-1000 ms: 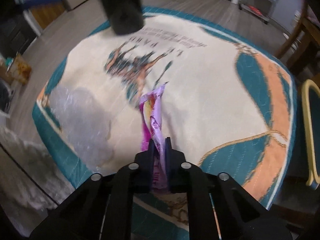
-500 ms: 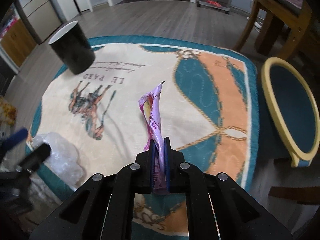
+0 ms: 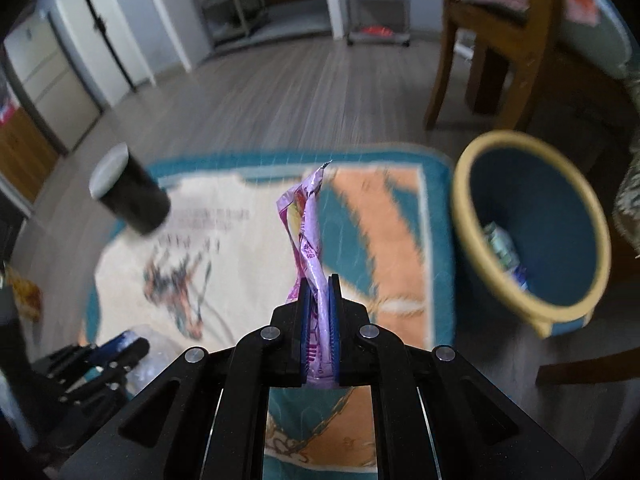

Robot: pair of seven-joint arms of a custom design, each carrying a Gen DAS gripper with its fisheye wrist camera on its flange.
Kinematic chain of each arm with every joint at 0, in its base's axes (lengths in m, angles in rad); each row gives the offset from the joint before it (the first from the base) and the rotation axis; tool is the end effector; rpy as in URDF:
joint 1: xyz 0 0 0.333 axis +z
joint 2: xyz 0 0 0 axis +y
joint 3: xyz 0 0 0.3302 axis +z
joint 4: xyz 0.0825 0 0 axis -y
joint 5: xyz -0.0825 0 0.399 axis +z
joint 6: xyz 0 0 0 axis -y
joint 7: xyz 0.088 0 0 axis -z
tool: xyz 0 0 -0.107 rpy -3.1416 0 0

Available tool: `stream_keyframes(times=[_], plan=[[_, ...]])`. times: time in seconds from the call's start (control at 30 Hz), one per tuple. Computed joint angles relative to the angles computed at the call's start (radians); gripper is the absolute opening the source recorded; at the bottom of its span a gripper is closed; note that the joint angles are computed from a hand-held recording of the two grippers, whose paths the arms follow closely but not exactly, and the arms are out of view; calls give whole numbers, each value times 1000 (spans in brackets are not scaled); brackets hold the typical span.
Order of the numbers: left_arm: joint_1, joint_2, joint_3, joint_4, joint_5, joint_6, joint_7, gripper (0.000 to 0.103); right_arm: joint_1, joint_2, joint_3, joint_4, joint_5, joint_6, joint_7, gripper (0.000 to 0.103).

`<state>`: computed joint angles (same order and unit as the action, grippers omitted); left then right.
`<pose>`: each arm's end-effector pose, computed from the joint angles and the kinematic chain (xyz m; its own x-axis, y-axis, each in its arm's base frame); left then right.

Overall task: Collect trash
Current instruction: 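Carry the wrapper and plastic bag over the bucket and open both tools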

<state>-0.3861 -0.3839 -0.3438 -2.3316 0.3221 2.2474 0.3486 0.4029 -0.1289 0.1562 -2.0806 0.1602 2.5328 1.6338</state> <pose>0.3515 -0.3186 0.5150 0.3070 -0.9494 0.0659 -0.8353 -0.3020 -0.4595 0.4847 0.3056 0.5572 0.4241 -0.8910 -0.1620 -0.7984 -0.2834 -0.5313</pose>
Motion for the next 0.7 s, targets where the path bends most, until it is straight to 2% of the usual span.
stream_keyframes(times=[0.17,0.3,0.47,0.6,0.7], plan=[[29,5,-8,55,78,17,-10,17,-34,-84,-27,3,12,29,4,9],[51,52,-17,154,160,34,30,17,-80,-144,-50,-7,29,53,15,9],[65,176,-23,332,262,84,93,17,-153,-168,-67,-20,15,78,35,9],[44,312,-22,480,332,109,153,17,-179,-154,-99,-27,46,66,8,9],[12,420,0,571,343,188,240,17,-201,-133,-114,-36,58,77,-13,9]])
